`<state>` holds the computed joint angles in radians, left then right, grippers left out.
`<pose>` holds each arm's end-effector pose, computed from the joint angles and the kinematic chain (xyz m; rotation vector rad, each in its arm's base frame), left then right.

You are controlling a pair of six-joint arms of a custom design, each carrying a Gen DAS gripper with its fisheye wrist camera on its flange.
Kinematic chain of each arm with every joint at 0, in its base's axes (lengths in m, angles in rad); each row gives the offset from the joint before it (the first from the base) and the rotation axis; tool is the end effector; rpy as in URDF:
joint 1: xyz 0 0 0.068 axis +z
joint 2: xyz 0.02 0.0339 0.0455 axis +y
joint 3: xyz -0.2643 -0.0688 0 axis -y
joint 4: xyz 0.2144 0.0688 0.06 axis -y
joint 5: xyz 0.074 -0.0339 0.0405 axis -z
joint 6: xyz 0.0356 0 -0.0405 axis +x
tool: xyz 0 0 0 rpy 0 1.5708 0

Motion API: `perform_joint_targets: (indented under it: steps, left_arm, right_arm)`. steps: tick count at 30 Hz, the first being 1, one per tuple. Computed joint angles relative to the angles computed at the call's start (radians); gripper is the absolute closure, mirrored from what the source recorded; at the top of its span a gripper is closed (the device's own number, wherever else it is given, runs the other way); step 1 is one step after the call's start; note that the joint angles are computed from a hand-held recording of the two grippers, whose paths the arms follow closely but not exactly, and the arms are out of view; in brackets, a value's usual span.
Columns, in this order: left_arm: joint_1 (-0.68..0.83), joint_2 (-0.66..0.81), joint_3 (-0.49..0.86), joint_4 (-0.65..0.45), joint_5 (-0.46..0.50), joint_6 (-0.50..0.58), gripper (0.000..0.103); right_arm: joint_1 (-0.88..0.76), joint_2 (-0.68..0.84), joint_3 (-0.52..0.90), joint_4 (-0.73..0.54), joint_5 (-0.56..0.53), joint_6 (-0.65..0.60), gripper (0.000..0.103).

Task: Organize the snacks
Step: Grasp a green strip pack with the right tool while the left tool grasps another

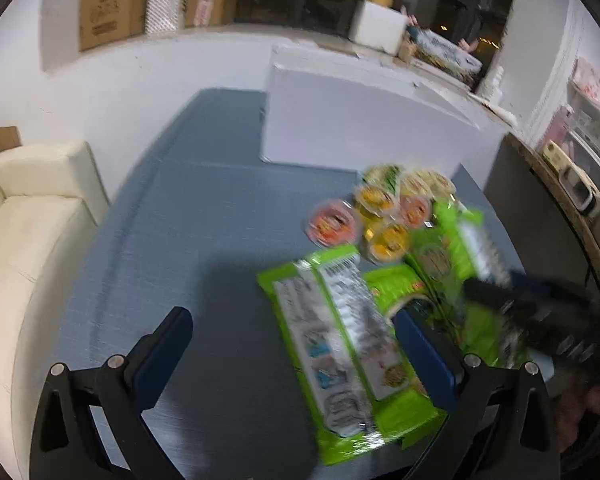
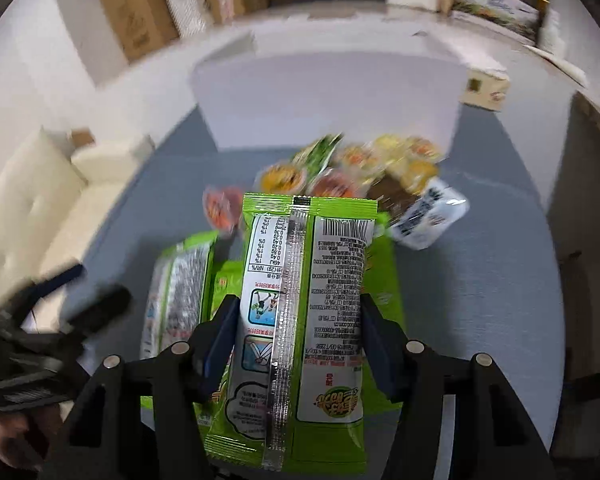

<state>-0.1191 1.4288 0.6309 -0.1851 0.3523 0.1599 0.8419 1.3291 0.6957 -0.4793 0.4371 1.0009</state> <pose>0.2317 -0.0401 0.1742 0.4840 2.4724 -0.4322 0.1525 0.1481 0.1963 0.3303 2.5026 0.1295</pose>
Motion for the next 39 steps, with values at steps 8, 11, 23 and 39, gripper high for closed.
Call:
perform_joint_targets:
  steps: [8,11,23,39]
  left_arm:
    - [-0.097,0.189,0.082,-0.026,-0.02,-0.094,0.0]
    - [-0.1,0.207,0.085,-0.026,-0.016,-0.1,0.001]
    - [-0.1,0.11,0.045,0.003,0.01,-0.043,0.03]
    - [-0.184,0.416,0.939,-0.177,-0.036,-0.065,0.03]
  right_arm:
    - [0.028,-0.138,-0.048,-0.066,0.03,0.086,0.04]
    - [0.021,-0.116,-0.034,-0.053,0.02,0.076,0.04]
    - [0.025,-0.132,-0.048,-0.036,0.037,0.068,0.04]
    - [-0.616,0.112,0.452,0.074,-0.233,-0.53,0.04]
